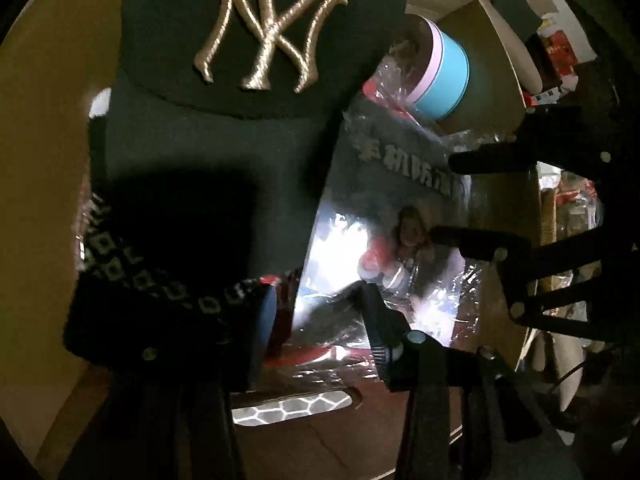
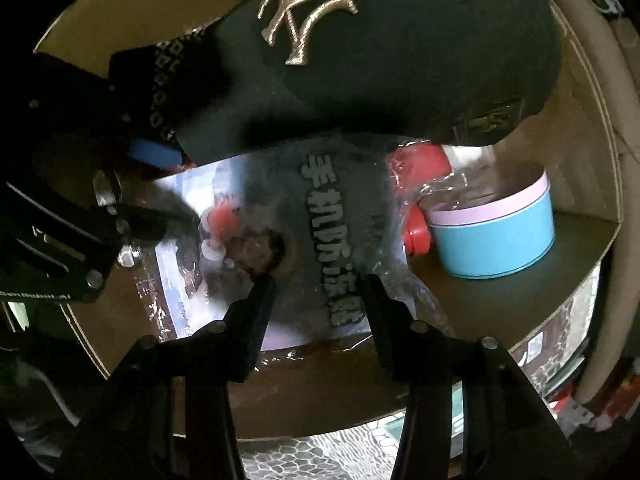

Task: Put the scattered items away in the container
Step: 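Open both grippers to release the blue packet inside the box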

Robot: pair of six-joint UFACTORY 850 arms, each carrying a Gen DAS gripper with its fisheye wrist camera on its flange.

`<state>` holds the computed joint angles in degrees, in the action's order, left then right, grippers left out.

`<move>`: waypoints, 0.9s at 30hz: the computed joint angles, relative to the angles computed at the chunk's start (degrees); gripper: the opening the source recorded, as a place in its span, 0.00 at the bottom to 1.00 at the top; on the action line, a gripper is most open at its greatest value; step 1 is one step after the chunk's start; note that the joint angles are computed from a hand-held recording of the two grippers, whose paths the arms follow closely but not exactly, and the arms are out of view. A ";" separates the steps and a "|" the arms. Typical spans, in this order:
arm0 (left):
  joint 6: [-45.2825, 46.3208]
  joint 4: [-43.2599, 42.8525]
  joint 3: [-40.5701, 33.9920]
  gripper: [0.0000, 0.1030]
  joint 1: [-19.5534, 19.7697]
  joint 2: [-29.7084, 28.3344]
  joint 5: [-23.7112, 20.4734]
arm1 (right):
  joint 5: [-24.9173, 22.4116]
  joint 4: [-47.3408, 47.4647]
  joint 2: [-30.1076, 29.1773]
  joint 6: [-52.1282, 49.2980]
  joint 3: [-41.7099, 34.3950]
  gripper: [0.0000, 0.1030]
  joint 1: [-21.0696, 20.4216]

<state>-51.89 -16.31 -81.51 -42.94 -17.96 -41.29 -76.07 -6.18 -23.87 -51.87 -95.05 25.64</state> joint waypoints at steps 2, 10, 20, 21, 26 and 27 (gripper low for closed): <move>1.67 -1.45 -0.21 0.43 -0.48 -0.15 0.69 | -0.79 3.44 -0.40 -0.63 -1.68 0.43 -1.37; -0.96 2.96 -4.88 0.52 -3.59 -2.27 -1.84 | -1.65 16.21 -2.15 2.66 -9.24 0.57 -7.06; -7.83 6.96 -2.49 0.52 -3.19 1.15 -0.55 | -1.77 19.39 1.95 1.82 -3.09 0.57 -7.34; -7.97 6.88 -1.86 0.53 -3.04 1.91 0.36 | -1.74 19.59 2.27 1.57 -2.32 0.57 -7.33; -11.32 10.32 0.88 0.54 -2.63 5.61 1.81 | -2.78 19.68 4.36 -1.58 2.39 0.57 -5.99; -12.53 10.98 0.52 0.54 -3.00 5.28 2.20 | -1.34 17.26 5.19 -2.00 4.23 0.57 -4.80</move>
